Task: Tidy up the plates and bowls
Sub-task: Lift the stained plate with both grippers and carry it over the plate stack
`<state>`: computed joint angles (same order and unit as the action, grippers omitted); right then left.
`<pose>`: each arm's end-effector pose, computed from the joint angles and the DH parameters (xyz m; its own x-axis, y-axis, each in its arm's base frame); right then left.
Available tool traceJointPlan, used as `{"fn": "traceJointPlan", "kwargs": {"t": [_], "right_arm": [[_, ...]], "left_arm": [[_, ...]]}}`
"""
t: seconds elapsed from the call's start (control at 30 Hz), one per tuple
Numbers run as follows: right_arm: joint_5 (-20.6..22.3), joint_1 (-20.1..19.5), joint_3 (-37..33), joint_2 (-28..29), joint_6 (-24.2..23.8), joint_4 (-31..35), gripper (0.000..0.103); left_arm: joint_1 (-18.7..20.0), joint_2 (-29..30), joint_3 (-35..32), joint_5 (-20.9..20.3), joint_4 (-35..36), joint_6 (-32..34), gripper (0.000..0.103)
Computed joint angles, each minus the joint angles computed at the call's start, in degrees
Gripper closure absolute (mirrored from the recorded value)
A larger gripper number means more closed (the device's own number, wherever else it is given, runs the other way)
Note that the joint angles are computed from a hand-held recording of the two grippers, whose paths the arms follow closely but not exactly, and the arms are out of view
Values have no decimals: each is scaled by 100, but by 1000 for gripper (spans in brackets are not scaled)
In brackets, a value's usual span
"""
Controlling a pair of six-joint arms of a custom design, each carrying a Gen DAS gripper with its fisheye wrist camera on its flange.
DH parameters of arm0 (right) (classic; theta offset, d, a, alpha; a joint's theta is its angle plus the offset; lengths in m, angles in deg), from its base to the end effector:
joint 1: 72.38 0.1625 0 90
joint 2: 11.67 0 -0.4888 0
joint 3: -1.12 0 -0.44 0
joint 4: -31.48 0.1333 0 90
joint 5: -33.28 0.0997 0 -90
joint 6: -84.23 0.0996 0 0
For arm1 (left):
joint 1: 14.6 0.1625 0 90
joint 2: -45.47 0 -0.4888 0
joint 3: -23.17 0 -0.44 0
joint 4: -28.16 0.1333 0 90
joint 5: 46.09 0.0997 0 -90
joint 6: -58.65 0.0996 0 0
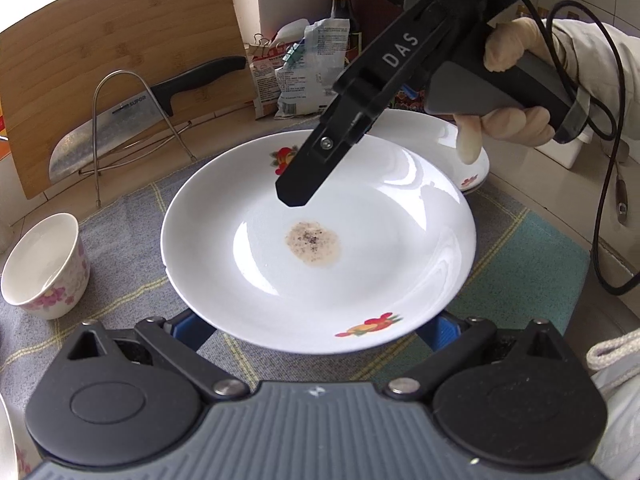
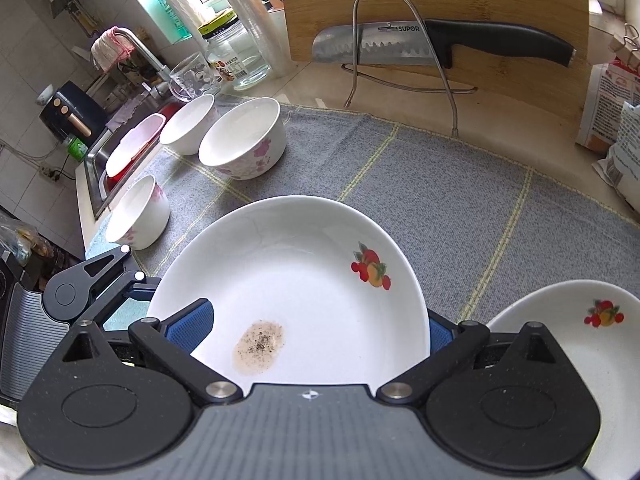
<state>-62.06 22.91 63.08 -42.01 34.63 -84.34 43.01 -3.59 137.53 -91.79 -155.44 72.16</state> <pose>0.2052 -0.8705 0.0700 -0.5721 -0.8200 -0.0169 -0.8138 0.5650 0.1360 -0.1639 -0.6371 0.1165 -0.6499 0.2746 -0.7087 0.6412 0.6987 -0.3173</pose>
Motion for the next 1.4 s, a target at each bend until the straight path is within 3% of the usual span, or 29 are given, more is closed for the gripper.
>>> {"fn": "traceJointPlan", "kwargs": {"t": [0.87, 1.4], "right_arm": [[-88, -491, 874, -845, 553, -1169, 0], [-142, -659, 590, -721, 685, -1062, 0]], "left_arm": [[135, 516, -897, -1154, 664, 1017, 1], [238, 711, -1272, -1307, 1051, 971, 1]]}}
